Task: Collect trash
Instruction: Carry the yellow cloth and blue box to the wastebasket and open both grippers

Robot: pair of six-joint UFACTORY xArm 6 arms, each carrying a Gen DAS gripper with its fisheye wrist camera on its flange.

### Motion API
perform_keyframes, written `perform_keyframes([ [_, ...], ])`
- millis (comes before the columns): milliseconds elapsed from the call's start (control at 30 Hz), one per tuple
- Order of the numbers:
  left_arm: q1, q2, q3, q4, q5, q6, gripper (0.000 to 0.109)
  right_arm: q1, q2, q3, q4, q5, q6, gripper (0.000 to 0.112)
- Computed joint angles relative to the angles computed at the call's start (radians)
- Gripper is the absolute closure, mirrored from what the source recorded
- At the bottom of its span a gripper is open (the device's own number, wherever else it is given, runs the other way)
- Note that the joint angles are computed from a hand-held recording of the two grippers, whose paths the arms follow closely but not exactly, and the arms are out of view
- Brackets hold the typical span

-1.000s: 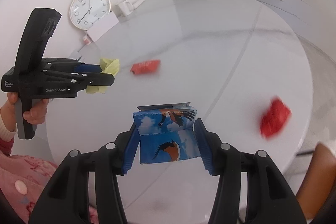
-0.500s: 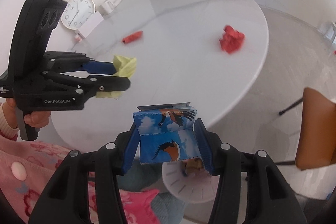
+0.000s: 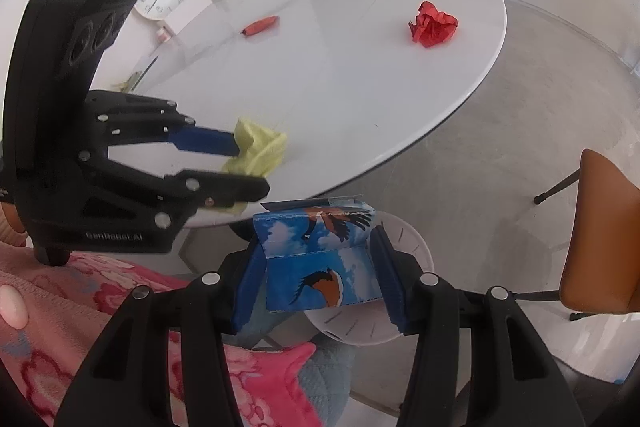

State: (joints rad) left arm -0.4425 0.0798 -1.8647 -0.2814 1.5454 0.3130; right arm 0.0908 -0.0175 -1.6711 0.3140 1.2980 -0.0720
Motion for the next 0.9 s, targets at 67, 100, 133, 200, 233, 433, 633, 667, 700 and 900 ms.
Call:
perform_keyframes([
  [67,-0.013,-0.017,0.037,0.007,-0.017,-0.017,0.070,-0.010,-0.013,0.017,0.004,0.002,-0.017,0.060],
  [100,-0.016,-0.018,0.046,0.008,-0.023,-0.020,0.070,-0.016,-0.021,0.028,0.005,0.001,-0.025,0.060],
  [133,-0.021,-0.023,0.058,0.009,-0.029,-0.025,0.070,-0.021,-0.030,0.039,0.007,0.000,-0.032,0.060],
  [200,-0.035,-0.034,0.084,0.020,-0.046,-0.034,0.070,-0.029,-0.049,0.067,0.008,-0.004,-0.040,0.060],
  [233,-0.041,-0.037,0.092,0.023,-0.052,-0.035,0.070,-0.033,-0.055,0.075,0.009,-0.005,-0.044,0.060],
  [433,-0.065,-0.033,0.135,0.008,-0.041,-0.049,0.061,-0.061,-0.095,0.132,0.013,-0.003,-0.056,0.060],
  [633,-0.096,-0.062,0.177,0.014,-0.069,-0.036,0.033,-0.080,-0.124,0.174,0.013,-0.004,-0.054,0.060],
  [667,-0.100,-0.070,0.184,0.020,-0.076,-0.032,0.029,-0.084,-0.125,0.178,0.014,-0.005,-0.055,0.060],
  [700,-0.103,-0.074,0.185,0.025,-0.077,-0.031,0.027,-0.087,-0.126,0.181,0.017,-0.006,-0.056,0.060],
  [900,-0.097,-0.070,0.163,0.058,-0.061,-0.041,0.024,-0.090,-0.126,0.183,0.020,-0.010,-0.063,0.060],
])
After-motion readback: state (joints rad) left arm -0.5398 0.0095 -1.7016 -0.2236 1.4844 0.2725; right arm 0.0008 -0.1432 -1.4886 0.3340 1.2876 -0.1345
